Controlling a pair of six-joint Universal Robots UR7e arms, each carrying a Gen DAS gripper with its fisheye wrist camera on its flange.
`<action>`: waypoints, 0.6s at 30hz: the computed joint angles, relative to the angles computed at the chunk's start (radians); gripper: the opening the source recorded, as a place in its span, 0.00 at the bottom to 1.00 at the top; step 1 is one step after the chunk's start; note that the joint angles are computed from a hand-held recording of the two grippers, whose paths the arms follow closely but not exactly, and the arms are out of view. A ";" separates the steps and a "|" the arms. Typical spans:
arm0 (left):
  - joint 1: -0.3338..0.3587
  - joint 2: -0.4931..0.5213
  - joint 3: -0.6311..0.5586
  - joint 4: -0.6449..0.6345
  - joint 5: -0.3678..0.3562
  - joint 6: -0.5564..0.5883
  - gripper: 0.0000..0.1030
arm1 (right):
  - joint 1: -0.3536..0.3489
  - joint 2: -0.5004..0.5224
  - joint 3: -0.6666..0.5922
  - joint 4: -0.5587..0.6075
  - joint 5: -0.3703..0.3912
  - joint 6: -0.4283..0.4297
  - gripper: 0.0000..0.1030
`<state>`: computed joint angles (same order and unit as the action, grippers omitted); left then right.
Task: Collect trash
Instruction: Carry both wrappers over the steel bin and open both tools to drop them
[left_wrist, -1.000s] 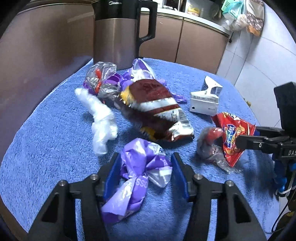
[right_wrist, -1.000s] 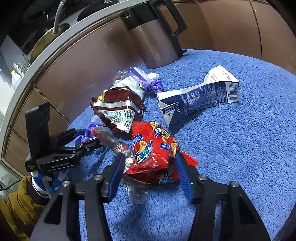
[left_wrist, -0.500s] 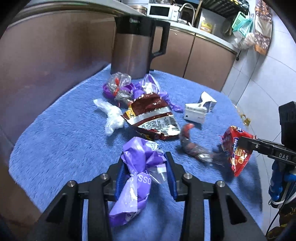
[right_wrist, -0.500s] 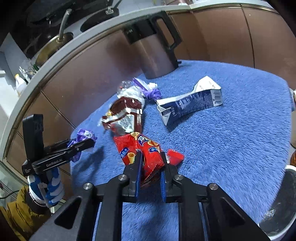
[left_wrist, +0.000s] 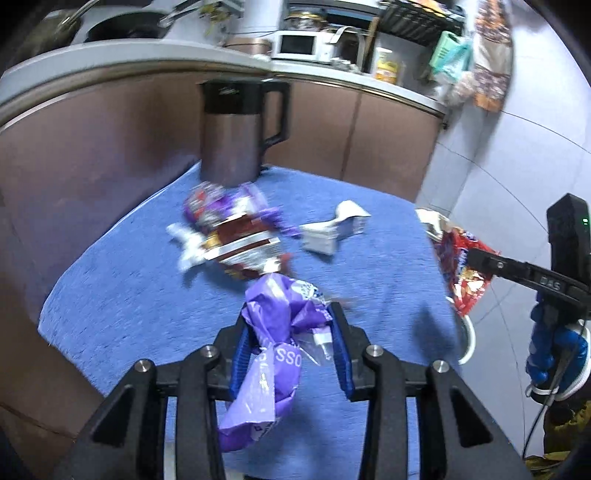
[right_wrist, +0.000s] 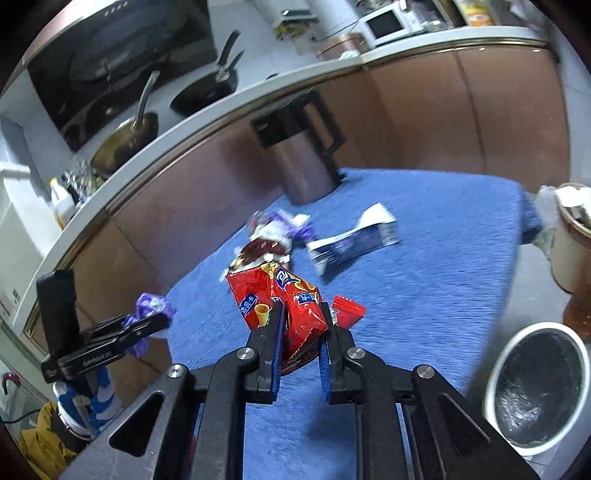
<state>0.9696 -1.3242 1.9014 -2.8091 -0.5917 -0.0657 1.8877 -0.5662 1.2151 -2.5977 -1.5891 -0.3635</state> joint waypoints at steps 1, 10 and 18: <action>-0.006 0.015 -0.011 -0.001 -0.010 0.007 0.35 | -0.007 -0.020 0.017 -0.017 -0.010 0.002 0.16; -0.010 0.288 -0.259 0.084 -0.218 0.062 0.35 | -0.096 -0.140 0.116 -0.140 -0.175 0.045 0.16; 0.014 0.582 -0.587 0.259 -0.331 0.068 0.36 | -0.174 -0.123 0.051 -0.120 -0.348 0.068 0.16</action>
